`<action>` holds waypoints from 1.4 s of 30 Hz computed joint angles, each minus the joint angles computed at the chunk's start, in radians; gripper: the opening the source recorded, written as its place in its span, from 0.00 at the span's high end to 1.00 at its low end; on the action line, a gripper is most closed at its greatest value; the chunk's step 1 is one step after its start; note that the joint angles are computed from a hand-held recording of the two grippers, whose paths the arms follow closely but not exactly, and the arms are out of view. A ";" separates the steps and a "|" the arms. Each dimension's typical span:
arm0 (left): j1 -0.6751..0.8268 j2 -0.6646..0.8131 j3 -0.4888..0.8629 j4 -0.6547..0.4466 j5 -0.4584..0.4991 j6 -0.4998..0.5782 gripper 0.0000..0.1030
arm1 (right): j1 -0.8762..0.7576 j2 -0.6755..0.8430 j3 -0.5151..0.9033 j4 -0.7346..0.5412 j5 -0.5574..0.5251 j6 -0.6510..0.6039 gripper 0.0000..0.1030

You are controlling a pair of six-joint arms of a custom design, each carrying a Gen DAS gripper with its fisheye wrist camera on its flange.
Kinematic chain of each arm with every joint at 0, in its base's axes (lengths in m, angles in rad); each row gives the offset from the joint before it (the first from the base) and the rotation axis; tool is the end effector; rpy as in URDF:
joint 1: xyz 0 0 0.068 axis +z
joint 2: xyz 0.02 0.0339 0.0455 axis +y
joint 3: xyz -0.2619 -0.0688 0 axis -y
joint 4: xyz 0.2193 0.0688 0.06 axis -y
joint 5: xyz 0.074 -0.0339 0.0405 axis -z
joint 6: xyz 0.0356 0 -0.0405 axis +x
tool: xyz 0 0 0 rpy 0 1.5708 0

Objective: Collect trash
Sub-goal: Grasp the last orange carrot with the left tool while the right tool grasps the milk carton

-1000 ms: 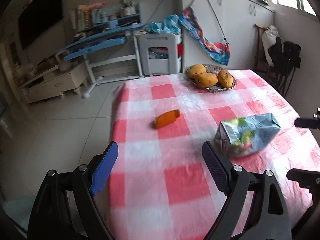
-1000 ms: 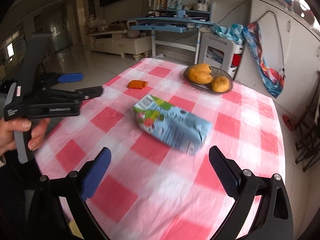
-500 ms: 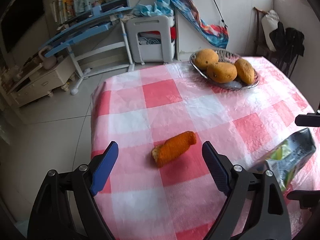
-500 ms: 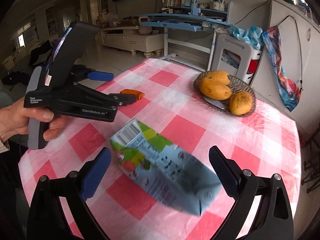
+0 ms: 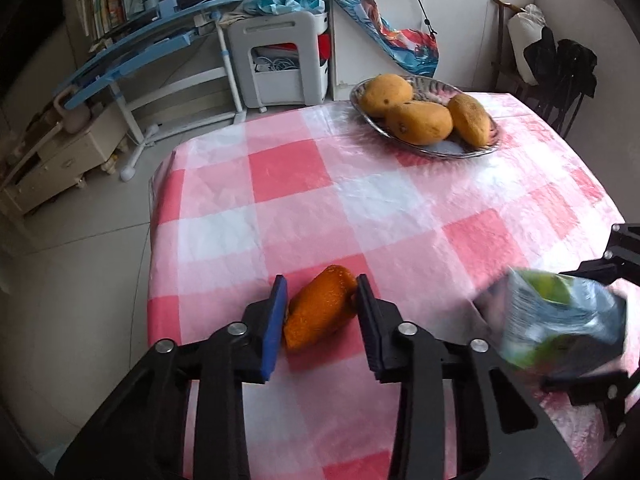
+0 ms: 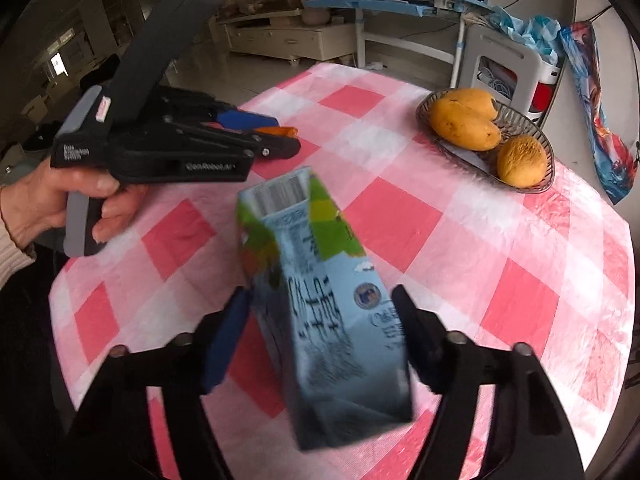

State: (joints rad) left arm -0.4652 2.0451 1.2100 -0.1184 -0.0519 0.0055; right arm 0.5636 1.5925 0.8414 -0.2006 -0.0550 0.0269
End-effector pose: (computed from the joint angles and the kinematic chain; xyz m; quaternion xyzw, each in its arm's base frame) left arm 0.3536 -0.1754 0.1348 0.2144 0.9280 -0.0451 0.3013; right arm 0.2445 0.1568 0.1803 -0.2605 0.9158 0.1137 0.2837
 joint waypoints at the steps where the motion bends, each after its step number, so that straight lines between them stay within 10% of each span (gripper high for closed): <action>1: -0.001 -0.011 -0.010 -0.006 0.007 -0.012 0.82 | 0.005 -0.017 -0.007 0.000 0.000 0.009 0.45; 24: -0.205 -0.790 -0.720 0.114 -0.072 -0.368 0.85 | 0.095 -0.476 -0.291 0.143 -0.039 0.404 0.48; 42: -0.636 -1.206 -0.868 -0.223 -0.432 -0.656 0.85 | 0.746 -0.685 -0.529 0.172 0.453 0.902 0.48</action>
State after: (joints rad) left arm -1.1007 0.8392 0.3417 -0.3414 -0.4837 -0.6507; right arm 1.3097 0.9078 0.3128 -0.0283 0.3984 0.9293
